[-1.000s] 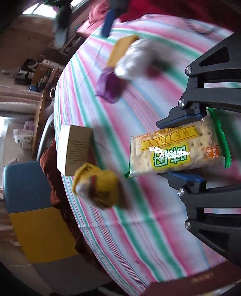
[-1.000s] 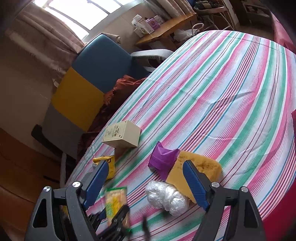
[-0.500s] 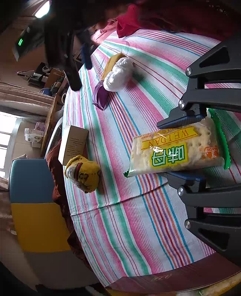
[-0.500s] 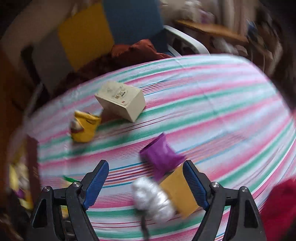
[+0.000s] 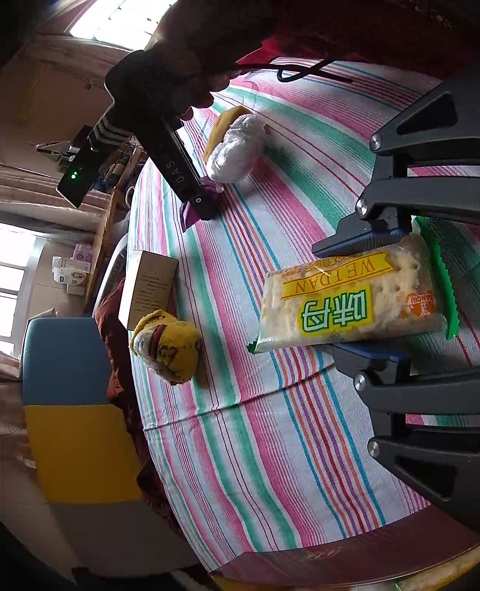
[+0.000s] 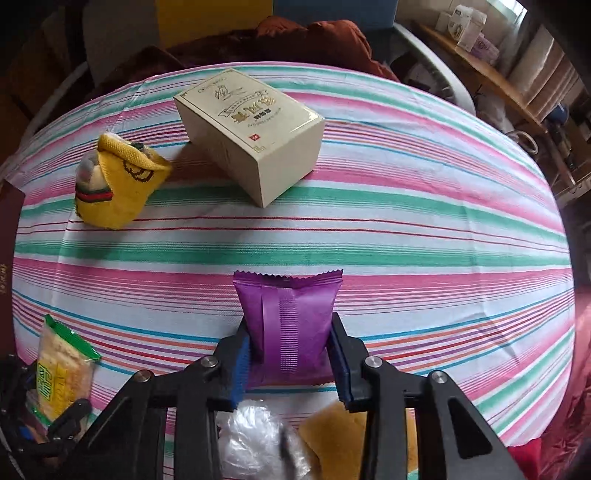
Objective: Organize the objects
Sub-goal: 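Carry the WEIDAN packet and purple packet into the gold tray and release both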
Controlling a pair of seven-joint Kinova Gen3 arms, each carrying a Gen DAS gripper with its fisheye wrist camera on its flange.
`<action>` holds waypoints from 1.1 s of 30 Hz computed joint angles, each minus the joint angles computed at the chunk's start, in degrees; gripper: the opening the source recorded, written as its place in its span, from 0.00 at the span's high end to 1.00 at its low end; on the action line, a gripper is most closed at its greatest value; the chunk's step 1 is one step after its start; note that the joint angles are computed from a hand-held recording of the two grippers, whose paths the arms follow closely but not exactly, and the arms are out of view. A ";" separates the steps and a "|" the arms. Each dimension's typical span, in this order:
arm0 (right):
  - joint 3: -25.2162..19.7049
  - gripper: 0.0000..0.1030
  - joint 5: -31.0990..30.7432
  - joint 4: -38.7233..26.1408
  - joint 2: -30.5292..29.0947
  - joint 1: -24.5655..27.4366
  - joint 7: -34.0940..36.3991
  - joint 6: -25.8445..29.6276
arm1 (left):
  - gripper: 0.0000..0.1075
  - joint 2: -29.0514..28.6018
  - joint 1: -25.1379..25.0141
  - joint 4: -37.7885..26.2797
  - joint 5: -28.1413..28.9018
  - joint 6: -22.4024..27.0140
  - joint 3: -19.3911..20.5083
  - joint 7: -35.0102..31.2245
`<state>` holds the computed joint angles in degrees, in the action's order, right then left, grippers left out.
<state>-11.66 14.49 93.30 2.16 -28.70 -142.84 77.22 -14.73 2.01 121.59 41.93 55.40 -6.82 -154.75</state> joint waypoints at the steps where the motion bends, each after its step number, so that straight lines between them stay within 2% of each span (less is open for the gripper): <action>1: -0.40 0.64 0.74 0.13 -0.77 -0.48 -1.19 -0.09 | 0.61 0.00 0.03 0.01 0.00 -0.09 0.03 -0.06; 6: -3.53 0.64 4.59 -0.64 -4.33 -2.79 -7.00 -0.15 | 0.64 0.95 -1.02 -1.55 0.63 3.47 -1.46 0.70; 10: -6.67 0.64 7.32 -3.55 -4.87 -4.92 -11.32 -0.47 | 0.65 -1.43 -2.83 -1.91 0.57 7.43 -3.55 0.28; 15: -8.25 0.64 8.74 -5.40 -3.57 -7.88 -15.10 -3.36 | 0.65 -5.66 -4.66 -3.96 1.28 13.97 -8.72 -1.70; 20: -9.27 0.64 10.58 -8.00 0.07 -13.09 -19.33 -7.45 | 0.65 -6.80 -7.80 -7.04 1.44 18.20 -14.78 -2.52; 27: -7.34 0.64 11.80 -13.09 6.05 -20.78 -19.61 -13.32 | 0.65 -2.84 -16.28 -12.05 1.41 21.87 -23.93 -4.80; 30: -6.55 0.64 11.88 -16.88 9.15 -24.12 -17.75 -14.65 | 0.65 -0.29 -20.27 -13.54 2.36 21.80 -26.65 -6.54; 33: -6.08 0.64 10.59 -20.43 12.25 -26.73 -14.18 -16.83 | 0.65 2.01 -23.85 -14.48 2.96 20.19 -27.10 -7.12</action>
